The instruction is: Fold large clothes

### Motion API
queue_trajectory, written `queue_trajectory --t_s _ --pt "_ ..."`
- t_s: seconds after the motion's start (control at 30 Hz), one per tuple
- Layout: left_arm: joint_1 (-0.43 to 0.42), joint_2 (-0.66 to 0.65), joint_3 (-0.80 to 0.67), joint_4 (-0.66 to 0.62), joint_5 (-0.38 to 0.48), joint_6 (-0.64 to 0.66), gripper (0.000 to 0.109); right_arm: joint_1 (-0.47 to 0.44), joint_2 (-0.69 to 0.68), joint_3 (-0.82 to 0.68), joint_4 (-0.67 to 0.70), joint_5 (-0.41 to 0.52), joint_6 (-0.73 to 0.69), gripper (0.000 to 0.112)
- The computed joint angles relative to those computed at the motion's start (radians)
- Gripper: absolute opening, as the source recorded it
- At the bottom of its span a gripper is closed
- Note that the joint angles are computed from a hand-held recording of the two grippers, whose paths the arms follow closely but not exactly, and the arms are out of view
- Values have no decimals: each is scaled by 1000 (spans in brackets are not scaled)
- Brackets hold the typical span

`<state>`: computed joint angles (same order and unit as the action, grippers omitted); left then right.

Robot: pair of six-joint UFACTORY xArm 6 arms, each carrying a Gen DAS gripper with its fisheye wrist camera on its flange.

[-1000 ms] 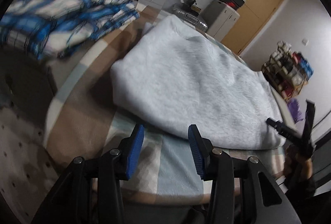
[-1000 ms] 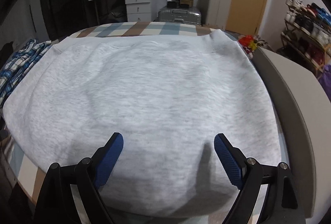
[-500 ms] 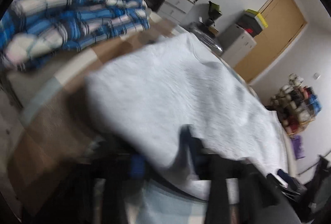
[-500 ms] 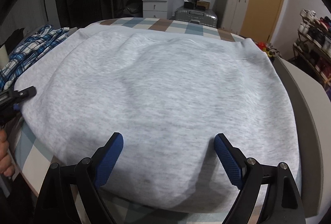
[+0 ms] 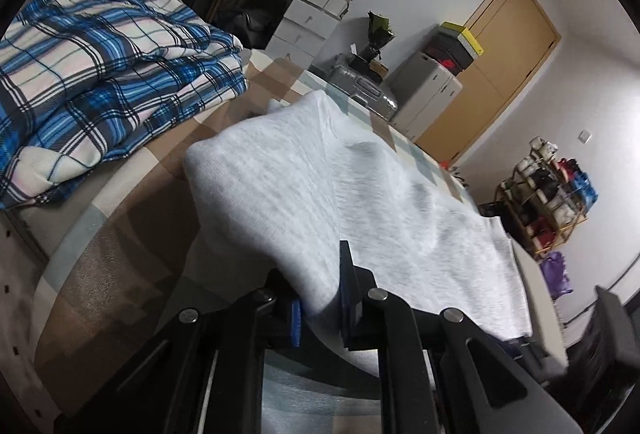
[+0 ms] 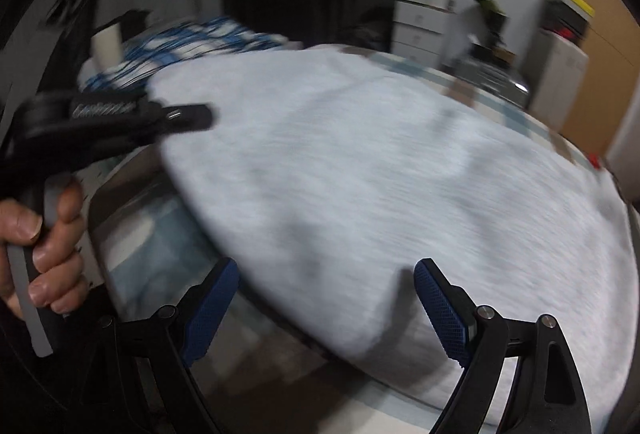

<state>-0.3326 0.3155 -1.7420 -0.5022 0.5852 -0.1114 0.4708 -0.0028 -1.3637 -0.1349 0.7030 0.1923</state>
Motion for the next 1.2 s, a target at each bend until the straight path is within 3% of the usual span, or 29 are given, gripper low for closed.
queue_trajectory --t_s 0.07,0.2,0.27,0.3,0.4,0.43,0.47,0.53,0.67,0.83,0.9,1.03,1.1,1.2 --pt "7 7 -20 -53 24 27 8 34 56 -47 -11 -15 -37 90" --pt "31 10 -30 -199 70 87 8 82 188 -176 -229 19 43 89" --pt "37 20 -46 -235 94 91 8 79 228 -218 -286 32 91 68" --pt "44 21 -46 -258 116 105 8 78 243 -238 -321 49 123 43" --pt "65 0 -28 -330 176 141 12 57 231 -226 -270 2 112 23" --pt "73 -10 -17 -377 197 164 22 46 216 -206 -247 -32 121 19" --pt "83 -25 2 -446 220 206 39 39 209 -200 -226 -41 129 19" --pt "88 -58 44 -506 223 251 63 20 198 -186 -150 -64 127 17" --pt "93 -50 36 -563 273 281 64 9 205 -194 -115 -78 150 17" --pt "101 77 -121 -592 384 172 64 12 206 -199 -127 -84 184 17" --pt "94 116 -172 -579 390 139 64 18 184 -177 -127 -86 185 17" --pt "78 153 -228 -509 364 29 64 28 147 -138 -132 -76 178 17" --pt "66 126 -178 -467 298 -52 64 38 123 -112 -126 -71 175 17" --pt "39 62 -70 -454 160 -61 59 52 74 -51 -98 -85 151 17"
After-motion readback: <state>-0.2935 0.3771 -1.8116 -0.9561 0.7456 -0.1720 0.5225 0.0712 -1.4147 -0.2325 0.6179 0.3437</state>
